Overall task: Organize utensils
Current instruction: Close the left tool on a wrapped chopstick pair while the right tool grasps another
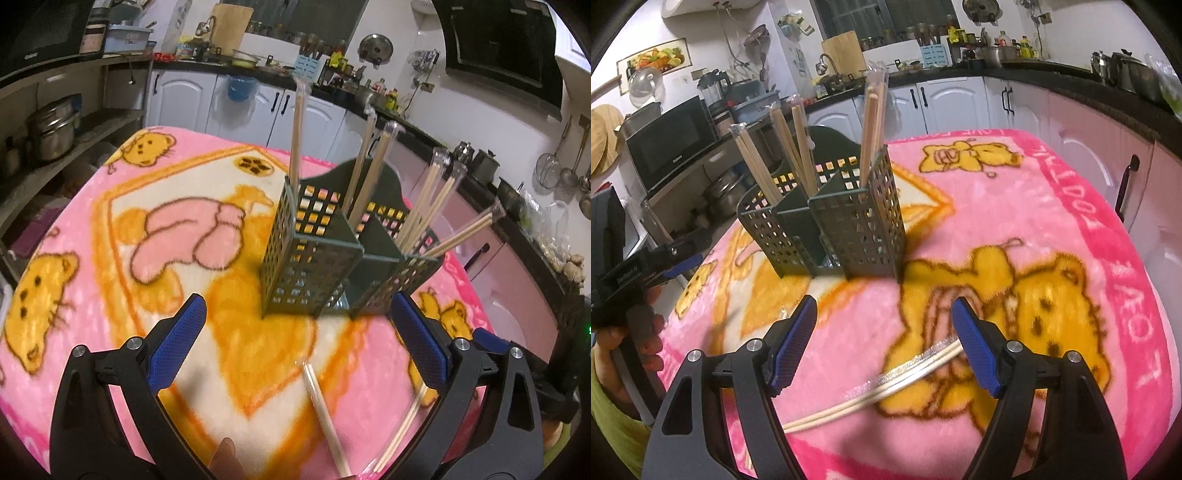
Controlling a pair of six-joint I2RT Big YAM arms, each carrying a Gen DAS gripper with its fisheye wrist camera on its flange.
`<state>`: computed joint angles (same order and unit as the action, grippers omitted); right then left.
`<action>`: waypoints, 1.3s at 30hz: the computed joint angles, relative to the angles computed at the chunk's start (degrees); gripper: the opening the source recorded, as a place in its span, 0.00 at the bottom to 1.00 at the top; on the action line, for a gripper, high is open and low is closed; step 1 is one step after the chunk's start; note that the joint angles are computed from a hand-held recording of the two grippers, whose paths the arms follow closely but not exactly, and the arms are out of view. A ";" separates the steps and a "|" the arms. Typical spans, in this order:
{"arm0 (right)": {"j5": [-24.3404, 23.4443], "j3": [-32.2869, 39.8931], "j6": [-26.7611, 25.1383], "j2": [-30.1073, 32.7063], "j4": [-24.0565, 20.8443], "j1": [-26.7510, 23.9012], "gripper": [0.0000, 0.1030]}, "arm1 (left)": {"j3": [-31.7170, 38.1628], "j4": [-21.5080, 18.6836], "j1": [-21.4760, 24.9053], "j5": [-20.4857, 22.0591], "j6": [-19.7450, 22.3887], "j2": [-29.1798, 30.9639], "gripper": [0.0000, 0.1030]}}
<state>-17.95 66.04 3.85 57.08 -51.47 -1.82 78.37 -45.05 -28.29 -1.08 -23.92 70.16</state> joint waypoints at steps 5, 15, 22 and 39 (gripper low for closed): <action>-0.35 -0.73 -0.02 0.09 -0.54 -0.66 0.71 | -0.68 -1.28 -0.37 0.09 -0.31 0.54 0.89; -0.87 -1.48 0.40 1.08 -3.43 -2.66 0.71 | -2.22 -3.25 -1.64 2.81 -1.49 2.13 0.77; -1.60 -1.28 1.12 3.09 -5.61 -3.97 0.65 | -2.26 -5.25 -2.95 5.77 -1.87 4.26 0.60; -1.36 3.01 2.05 10.66 -8.35 -3.25 0.45 | 2.02 -7.99 -3.66 5.85 -0.51 10.17 0.29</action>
